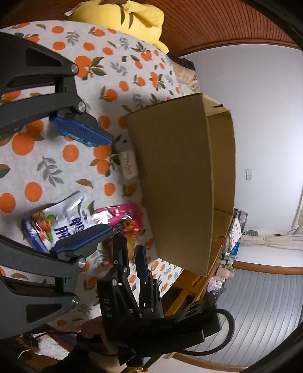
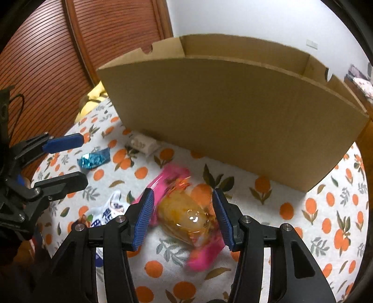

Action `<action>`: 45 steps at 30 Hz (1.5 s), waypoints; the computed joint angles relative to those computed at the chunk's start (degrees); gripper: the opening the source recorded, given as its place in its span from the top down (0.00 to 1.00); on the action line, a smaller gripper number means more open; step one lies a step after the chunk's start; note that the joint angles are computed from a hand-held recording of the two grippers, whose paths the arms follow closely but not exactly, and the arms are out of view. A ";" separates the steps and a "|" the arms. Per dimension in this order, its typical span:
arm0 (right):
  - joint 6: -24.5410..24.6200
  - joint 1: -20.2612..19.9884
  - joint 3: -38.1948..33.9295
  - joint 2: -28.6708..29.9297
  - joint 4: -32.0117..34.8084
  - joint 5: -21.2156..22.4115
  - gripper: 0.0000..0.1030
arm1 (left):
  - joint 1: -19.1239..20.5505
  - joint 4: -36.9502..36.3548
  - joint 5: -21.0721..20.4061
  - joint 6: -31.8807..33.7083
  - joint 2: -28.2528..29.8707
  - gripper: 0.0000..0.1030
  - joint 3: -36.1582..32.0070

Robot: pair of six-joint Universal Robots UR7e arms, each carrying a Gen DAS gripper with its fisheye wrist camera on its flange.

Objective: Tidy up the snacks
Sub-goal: 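Grasp the pink-wrapped egg with the right tool while the left tool grasps the duck pouch, then lift and carry the pink egg and duck pouch over the box with both tools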

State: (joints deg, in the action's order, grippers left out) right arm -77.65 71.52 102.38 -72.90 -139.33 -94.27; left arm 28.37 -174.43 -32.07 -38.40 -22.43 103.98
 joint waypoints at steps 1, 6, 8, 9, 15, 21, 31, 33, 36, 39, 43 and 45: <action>-0.33 -0.10 0.08 -0.21 0.44 -0.50 0.48 | -0.06 0.26 -0.12 -0.55 -0.03 0.31 0.20; -1.93 -0.93 1.55 -2.24 1.62 -0.97 0.48 | -0.51 1.65 -0.72 -2.71 -0.09 0.31 0.75; -2.90 -1.20 2.22 -2.94 1.32 -1.33 0.47 | -0.64 1.51 -1.13 -2.88 0.13 0.31 0.67; -3.43 -1.33 2.77 -3.27 0.69 -1.38 0.47 | -0.73 1.59 -1.26 -3.08 0.25 0.31 0.61; -5.93 -2.28 5.37 -4.43 -2.88 -1.91 0.45 | -0.71 2.48 -2.65 -4.44 1.14 0.31 0.10; -6.85 -2.78 6.60 -3.85 -6.88 -2.07 0.53 | 0.00 3.76 -4.40 -5.16 2.78 0.31 -1.74; -10.32 -4.31 8.72 -4.76 -13.67 -0.57 0.63 | 1.29 10.57 -6.33 -7.61 3.67 0.31 -5.15; -10.99 -5.14 9.46 -5.38 -15.28 0.17 0.63 | 1.38 11.36 -5.99 -7.79 3.77 0.31 -5.58; -11.21 -6.10 10.06 -5.93 -16.52 1.56 0.63 | 1.50 13.68 -5.12 -8.27 4.31 0.31 -6.90; -10.09 -6.78 9.75 -6.09 -15.44 2.97 0.62 | 1.43 17.22 -4.06 -8.57 5.06 0.30 -8.63; -9.86 -7.47 9.71 -6.12 -15.18 4.56 0.61 | 1.27 18.48 -3.56 -8.38 5.61 0.29 -9.40; -9.48 -7.58 9.66 -6.07 -15.09 4.84 0.61 | 1.28 18.13 -3.54 -8.17 5.71 0.29 -9.33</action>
State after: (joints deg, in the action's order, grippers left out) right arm -87.13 63.95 112.04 -78.98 -154.42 -89.44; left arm 29.65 -156.30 -35.60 -46.58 -16.73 94.65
